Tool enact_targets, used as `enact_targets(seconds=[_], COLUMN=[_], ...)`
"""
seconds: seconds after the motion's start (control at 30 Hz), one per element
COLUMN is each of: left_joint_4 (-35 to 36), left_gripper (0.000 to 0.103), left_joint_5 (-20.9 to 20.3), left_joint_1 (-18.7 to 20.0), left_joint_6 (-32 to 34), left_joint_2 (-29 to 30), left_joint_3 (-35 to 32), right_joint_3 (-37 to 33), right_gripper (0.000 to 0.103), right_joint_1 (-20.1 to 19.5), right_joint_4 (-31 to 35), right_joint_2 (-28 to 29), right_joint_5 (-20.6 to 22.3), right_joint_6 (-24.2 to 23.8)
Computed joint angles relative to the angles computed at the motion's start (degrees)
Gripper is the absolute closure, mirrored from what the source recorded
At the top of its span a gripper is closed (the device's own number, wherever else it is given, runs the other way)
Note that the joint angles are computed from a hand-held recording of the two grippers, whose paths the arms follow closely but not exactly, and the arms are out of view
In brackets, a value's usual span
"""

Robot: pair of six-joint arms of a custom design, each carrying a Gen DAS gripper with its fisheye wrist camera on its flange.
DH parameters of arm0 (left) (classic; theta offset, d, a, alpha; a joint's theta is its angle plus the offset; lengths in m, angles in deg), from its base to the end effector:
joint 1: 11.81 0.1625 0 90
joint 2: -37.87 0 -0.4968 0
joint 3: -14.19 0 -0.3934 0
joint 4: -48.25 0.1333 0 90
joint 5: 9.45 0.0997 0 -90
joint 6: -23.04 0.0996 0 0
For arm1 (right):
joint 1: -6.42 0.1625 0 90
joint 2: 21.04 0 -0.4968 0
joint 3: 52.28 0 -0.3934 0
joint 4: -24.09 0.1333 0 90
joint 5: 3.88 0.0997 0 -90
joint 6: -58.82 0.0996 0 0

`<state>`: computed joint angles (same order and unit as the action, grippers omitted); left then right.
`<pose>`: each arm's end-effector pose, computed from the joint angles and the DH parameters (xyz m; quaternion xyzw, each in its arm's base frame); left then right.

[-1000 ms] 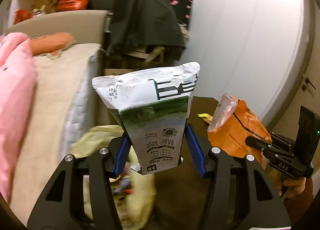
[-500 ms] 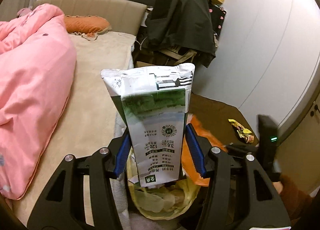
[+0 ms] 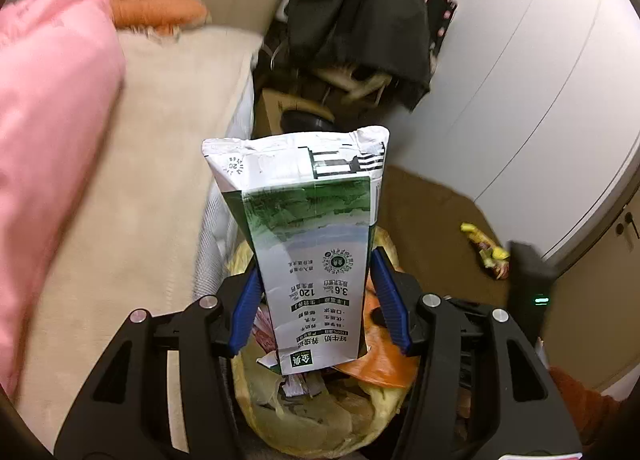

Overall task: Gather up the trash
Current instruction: 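Open right tool to drop orange bag while left tool releases carton into bag, then move both open tools back to the snack wrappers on the table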

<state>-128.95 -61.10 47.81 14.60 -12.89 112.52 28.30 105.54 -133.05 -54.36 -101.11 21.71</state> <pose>-0.1889 -0.7080 0.2603 0.0598 0.8935 -0.4047 0.1850 0.2475 -0.7801 0.0875 0.3759 -0.9084 0.1521 0.1019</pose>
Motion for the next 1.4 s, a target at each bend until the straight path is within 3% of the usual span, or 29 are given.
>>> enact_targets(seconds=[0.23,0.4,0.63,0.8,0.9,1.17,1.33,1.37,1.4], left_joint_4=[4.8,7.7,13.1,12.2,9.9,8.1,7.2,6.9,6.7], left_gripper=[0.053,0.053,0.053,0.051,0.043,0.041,0.041,0.041,0.041], left_joint_5=[-0.3,-0.1,1.2,0.4,4.1,9.5,8.2,7.7,7.1], left_joint_1=[2.5,3.2,3.5,3.2,1.7,-2.9,-5.2,-5.4,-5.6], left_joint_6=[0.4,-0.5,-2.1,-4.2,-3.4,-0.8,1.4,1.8,2.2], left_joint_2=[4.9,6.1,7.3,6.2,5.8,6.0,8.7,9.3,10.0], left_joint_3=[-4.4,-5.4,-6.3,-5.1,-4.0,-4.3,-7.3,-7.8,-8.5], right_joint_3=[-0.4,2.3,4.7,6.8,8.5,12.4,13.8,14.0,14.2], right_gripper=[0.076,0.057,0.057,0.056,0.056,0.056,0.053,0.044,0.04], right_joint_1=[-0.7,-1.3,-2.2,-3.3,-3.9,-5.9,-7.5,-7.9,-8.3], right_joint_4=[1.2,-2.0,-7.4,-9.8,-11.9,-18.2,-21.9,-22.3,-22.9], right_joint_2=[-0.9,-3.7,-6.3,-8.1,-9.5,-12.9,-14.8,-15.2,-15.6], right_joint_5=[0.8,2.0,1.0,0.3,0.0,-0.6,-2.0,-1.9,-1.7], right_joint_6=[-0.3,-1.8,0.0,0.6,0.3,0.6,1.0,0.9,0.8])
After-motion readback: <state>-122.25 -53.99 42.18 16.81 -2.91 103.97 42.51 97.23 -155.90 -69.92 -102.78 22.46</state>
